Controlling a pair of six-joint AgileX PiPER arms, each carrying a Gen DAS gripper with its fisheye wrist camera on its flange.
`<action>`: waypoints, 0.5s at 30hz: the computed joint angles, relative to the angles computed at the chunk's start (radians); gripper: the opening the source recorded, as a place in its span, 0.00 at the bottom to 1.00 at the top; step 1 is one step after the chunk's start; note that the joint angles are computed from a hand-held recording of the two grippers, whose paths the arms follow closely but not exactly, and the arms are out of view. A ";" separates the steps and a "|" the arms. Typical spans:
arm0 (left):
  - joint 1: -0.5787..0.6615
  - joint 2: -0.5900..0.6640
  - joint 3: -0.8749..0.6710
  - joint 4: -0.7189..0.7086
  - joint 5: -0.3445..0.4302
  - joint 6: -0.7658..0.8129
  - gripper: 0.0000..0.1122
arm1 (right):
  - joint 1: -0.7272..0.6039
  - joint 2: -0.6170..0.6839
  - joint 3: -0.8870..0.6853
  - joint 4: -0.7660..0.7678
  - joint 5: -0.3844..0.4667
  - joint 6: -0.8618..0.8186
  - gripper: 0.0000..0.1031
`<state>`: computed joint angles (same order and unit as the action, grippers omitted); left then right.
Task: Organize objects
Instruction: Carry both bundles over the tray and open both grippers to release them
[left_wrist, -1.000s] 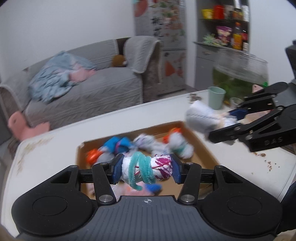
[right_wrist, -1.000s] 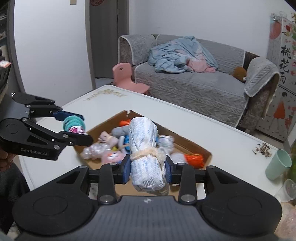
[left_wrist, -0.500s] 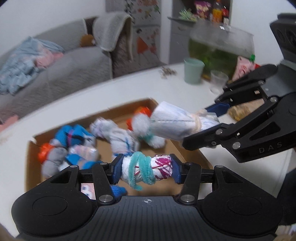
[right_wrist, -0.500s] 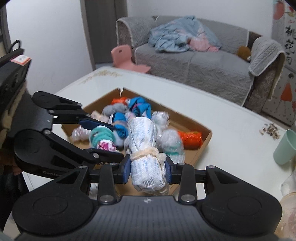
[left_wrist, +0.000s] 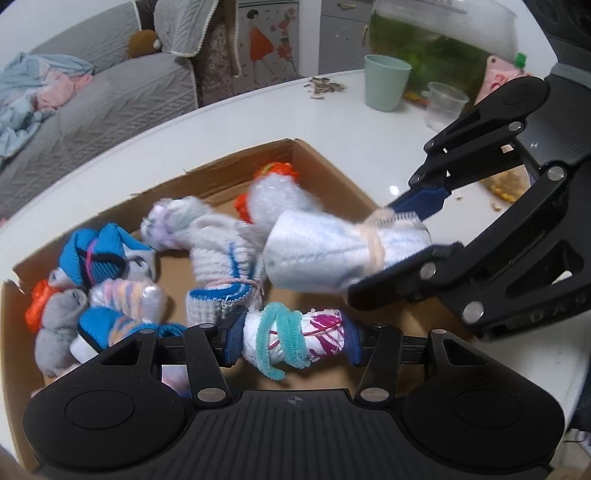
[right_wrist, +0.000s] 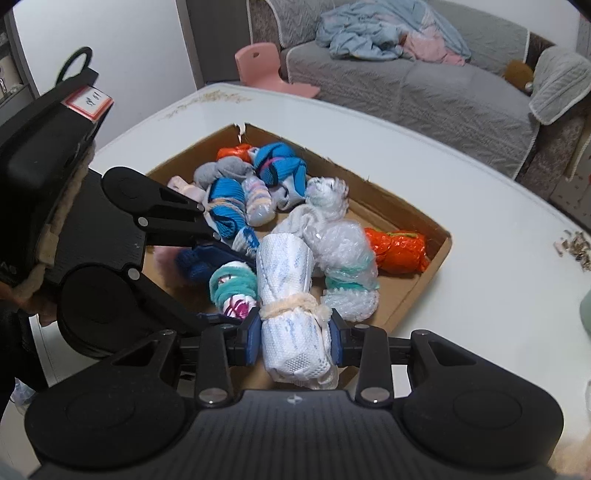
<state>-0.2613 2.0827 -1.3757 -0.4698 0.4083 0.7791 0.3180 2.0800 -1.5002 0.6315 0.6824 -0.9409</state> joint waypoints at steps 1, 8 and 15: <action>-0.009 0.007 -0.009 0.052 -0.018 -0.052 0.52 | 0.002 0.018 -0.021 -0.019 0.005 0.019 0.32; -0.019 0.059 -0.057 0.275 -0.098 -0.324 0.52 | 0.007 0.073 -0.093 -0.092 -0.032 0.110 0.32; -0.005 0.036 -0.041 0.156 -0.068 -0.183 0.52 | -0.006 0.049 -0.079 -0.066 0.020 0.047 0.32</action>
<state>-0.2666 2.1184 -1.4165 -0.3140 0.3401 0.5963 0.3124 2.1287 -1.5797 0.5650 0.7019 -0.8936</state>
